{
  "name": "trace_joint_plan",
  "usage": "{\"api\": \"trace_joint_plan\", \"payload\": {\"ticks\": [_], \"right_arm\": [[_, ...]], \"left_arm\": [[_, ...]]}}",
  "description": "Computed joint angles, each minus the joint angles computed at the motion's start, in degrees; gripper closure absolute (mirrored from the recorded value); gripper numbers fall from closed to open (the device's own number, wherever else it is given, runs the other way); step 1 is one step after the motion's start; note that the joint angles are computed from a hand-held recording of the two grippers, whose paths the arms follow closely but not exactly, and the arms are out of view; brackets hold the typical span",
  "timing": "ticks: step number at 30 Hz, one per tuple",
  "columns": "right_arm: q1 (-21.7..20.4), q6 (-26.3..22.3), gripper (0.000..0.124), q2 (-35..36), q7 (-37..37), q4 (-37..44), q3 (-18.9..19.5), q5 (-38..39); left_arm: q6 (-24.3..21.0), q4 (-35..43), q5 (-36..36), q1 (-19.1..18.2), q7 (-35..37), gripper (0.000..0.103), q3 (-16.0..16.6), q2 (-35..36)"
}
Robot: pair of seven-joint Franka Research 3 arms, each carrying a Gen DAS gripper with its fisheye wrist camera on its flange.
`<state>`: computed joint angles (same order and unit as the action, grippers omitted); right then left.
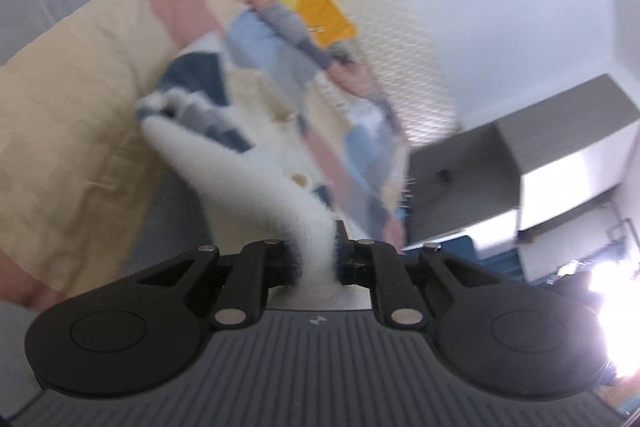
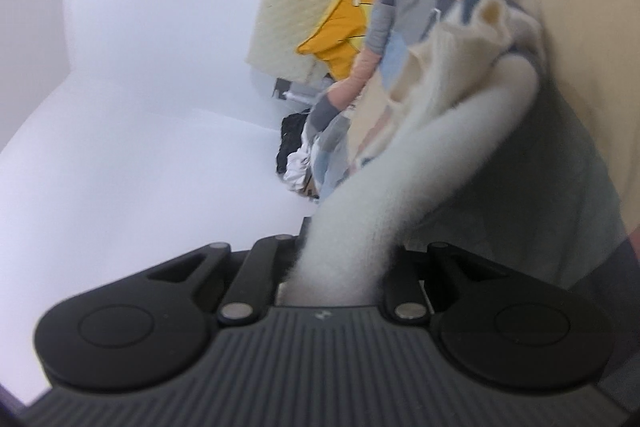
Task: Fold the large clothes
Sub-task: 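Lift the hem with both grippers and fold it over toward the collar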
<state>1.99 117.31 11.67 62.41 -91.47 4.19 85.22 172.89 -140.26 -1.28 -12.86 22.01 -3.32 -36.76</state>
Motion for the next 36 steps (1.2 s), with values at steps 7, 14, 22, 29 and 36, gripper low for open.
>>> {"api": "trace_joint_plan", "payload": {"ticks": [7,14,22,29,36], "right_arm": [[-2.07,-8.98,0.107,-9.19,-2.31,-6.39,-4.17,-2.77],[-1.25,-12.24,0.105,-12.96,0.48,-10.76,-7.49,-7.32],[-0.7,-11.39,0.099,-8.22,4.4,-5.89,-6.93,-6.43],[-0.65,-5.79,0.093,4.73,11.89,11.06,-1.97,-7.8],[0.49,-0.04,0.093,21.87,19.41,33.77,3.03,-13.54]], "left_arm": [[-2.66,-1.71,0.69,0.79,-7.61,0.089,-7.58,-9.5],[-5.43,-6.29,2.15,0.22,-17.12,0.089,-12.01,-15.88],[-3.04,-4.97,7.81,3.69,-18.48,0.088,-10.82,-11.62],[2.84,5.21,15.76,17.71,-18.61,0.088,-14.46,4.29],[11.06,13.98,17.69,28.57,-24.73,0.088,-17.93,19.93]]}}
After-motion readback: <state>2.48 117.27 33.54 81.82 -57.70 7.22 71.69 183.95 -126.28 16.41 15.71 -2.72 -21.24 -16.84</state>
